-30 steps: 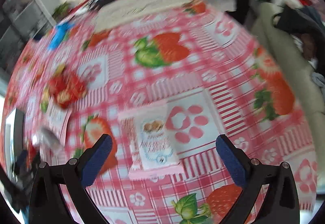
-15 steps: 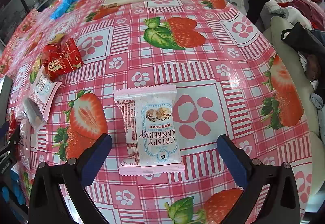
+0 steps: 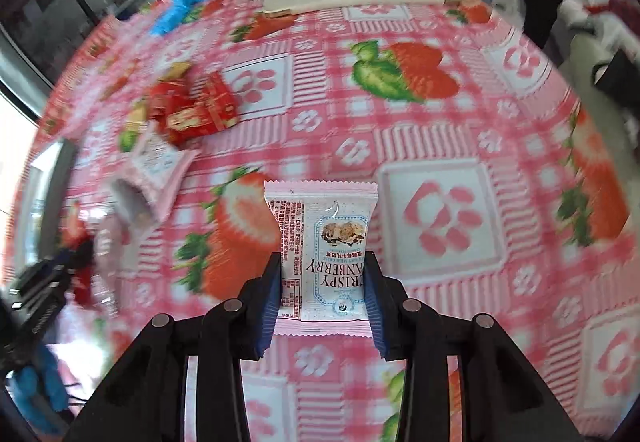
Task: Organize snacks
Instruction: 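Carry the red bar and cranberry pack to the white tray and release them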
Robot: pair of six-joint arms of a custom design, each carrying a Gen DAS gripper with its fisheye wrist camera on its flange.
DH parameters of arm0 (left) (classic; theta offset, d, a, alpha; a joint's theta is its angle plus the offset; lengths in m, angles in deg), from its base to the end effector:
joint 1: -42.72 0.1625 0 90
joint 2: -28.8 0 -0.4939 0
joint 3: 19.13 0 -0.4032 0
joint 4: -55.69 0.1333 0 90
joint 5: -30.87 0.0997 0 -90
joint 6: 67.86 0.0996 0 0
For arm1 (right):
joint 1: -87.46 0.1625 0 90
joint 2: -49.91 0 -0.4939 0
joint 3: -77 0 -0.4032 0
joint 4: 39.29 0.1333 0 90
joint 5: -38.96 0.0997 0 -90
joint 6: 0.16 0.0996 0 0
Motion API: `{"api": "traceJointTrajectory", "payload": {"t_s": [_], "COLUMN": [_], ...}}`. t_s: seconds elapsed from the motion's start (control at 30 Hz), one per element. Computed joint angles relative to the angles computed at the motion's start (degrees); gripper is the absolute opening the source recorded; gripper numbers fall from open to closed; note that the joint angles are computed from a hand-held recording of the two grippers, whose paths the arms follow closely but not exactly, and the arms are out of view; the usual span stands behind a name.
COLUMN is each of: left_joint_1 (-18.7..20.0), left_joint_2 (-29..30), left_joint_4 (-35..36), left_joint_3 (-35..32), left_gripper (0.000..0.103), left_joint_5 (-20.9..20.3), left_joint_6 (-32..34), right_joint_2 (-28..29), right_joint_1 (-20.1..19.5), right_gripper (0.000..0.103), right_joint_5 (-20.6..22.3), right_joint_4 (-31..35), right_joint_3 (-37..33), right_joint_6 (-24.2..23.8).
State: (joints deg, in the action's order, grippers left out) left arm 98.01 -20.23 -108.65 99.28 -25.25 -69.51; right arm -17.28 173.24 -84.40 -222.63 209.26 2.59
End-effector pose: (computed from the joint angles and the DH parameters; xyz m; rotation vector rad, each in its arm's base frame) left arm -0.1707 -0.5780 0.0843 0.7025 2.4868 -0.3519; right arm 0.0424 -0.4931 0.2261 -0.3388 -2.4730 0.6172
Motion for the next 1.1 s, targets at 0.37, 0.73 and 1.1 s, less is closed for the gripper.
{"api": "traceJointTrajectory", "payload": {"t_s": [0.37,0.73,1.1], "left_joint_1": [-0.6,0.4,6.8], "left_joint_2": [-5.6,-11.7,-15.1], "left_joint_4": [0.5,-1.7,-0.8], "left_joint_3": [0.8,0.2,-2.3], "left_gripper": [0.023,0.023,0.023], "left_joint_5": [-1.1,3.2,7.4], "left_joint_6": [-0.9,2.0,0.7], "right_joint_2": [0.7,8.5,20.3], "right_joint_1": [3.2,10.6,17.8], "right_gripper": [0.04,0.04,0.04], "right_joint_5": [5.3,8.4,11.8], "right_joint_4": [1.1,8.2,18.3], "right_joint_3": [-1.5,-11.9,-26.2], "right_joint_6": [1.6,-0.5,-4.3]}}
